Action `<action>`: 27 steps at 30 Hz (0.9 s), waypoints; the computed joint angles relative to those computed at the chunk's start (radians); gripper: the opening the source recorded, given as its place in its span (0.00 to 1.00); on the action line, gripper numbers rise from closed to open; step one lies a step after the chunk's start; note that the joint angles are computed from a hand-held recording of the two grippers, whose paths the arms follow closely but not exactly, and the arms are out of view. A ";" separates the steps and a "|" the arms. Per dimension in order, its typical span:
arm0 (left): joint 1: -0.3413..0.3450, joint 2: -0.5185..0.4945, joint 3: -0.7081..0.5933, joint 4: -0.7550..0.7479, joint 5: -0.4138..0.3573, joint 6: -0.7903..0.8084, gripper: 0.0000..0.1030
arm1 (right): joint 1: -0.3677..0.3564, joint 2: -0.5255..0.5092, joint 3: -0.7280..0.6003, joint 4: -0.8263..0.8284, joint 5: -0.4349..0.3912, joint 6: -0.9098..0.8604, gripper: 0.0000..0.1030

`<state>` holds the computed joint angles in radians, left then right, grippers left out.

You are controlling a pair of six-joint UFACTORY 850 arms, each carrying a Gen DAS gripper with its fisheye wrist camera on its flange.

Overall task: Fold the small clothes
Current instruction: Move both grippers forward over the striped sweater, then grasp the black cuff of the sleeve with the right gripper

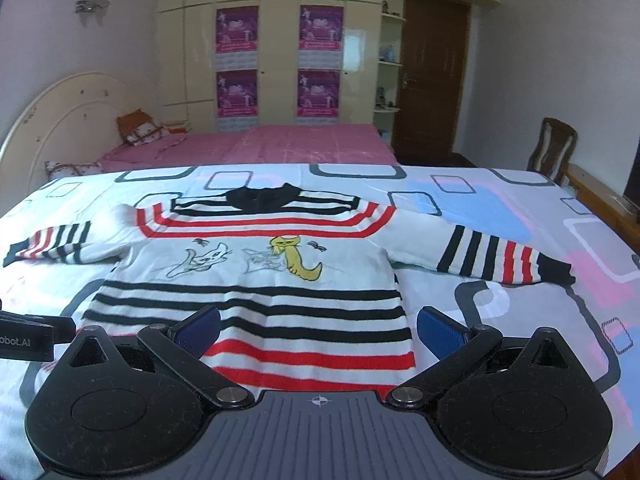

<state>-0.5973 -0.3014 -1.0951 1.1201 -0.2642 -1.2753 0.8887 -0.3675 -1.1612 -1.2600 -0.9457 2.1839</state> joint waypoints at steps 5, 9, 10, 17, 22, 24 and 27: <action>0.034 -0.062 -0.067 -0.134 0.039 0.188 1.00 | -0.020 -0.039 -0.049 0.038 -0.028 -0.013 1.00; 0.056 -0.106 -0.118 -0.238 0.054 0.322 0.99 | -0.035 -0.066 -0.081 0.056 -0.051 -0.022 1.00; 0.060 -0.116 -0.130 -0.264 0.055 0.352 1.00 | -0.039 -0.069 -0.087 0.060 -0.055 -0.023 1.00; 0.070 -0.184 -0.213 -0.392 0.038 0.487 0.99 | -0.072 -0.071 -0.082 0.064 -0.049 -0.026 1.00; 0.060 -0.239 -0.279 -0.425 0.000 0.494 0.99 | -0.113 -0.048 -0.031 0.043 -0.018 -0.014 1.00; 0.049 -0.261 -0.307 -0.396 -0.020 0.451 0.99 | -0.137 -0.034 -0.002 0.021 0.002 -0.003 1.00; 0.031 -0.301 -0.361 -0.376 -0.060 0.405 0.99 | -0.181 -0.010 0.044 -0.016 0.046 0.006 1.00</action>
